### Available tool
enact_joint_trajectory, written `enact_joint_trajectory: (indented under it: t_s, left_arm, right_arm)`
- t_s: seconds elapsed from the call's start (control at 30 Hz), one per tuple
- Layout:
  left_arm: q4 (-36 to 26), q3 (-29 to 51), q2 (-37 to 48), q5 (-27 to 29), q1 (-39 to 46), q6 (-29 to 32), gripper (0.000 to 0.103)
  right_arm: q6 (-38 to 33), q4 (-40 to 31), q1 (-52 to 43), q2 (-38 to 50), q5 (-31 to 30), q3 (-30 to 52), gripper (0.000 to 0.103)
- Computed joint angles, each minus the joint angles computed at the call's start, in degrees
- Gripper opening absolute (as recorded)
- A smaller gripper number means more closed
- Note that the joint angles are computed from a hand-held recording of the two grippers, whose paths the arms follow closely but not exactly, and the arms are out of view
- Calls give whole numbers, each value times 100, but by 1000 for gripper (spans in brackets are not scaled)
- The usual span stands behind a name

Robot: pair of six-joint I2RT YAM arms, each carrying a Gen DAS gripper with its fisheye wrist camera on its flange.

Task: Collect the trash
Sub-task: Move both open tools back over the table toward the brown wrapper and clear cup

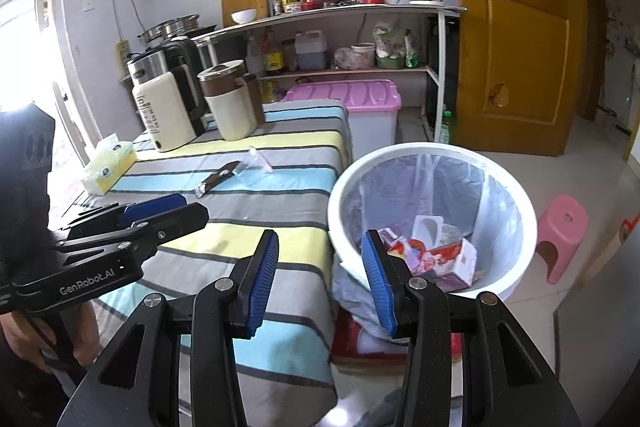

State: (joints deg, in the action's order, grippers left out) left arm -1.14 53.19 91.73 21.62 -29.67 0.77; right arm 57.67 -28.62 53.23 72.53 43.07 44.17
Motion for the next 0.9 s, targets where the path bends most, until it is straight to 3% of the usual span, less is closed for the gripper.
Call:
enact_joint_trajectory:
  t_s: [0.43, 0.9]
  left_arm:
    - [78, -339, -224, 94, 556, 166, 39]
    - [-78, 275, 338, 58, 985, 335, 39]
  right_arm:
    - [-292, 503, -19, 420, -299, 176, 44]
    - [-803, 1087, -452, 1025, -765, 564, 44]
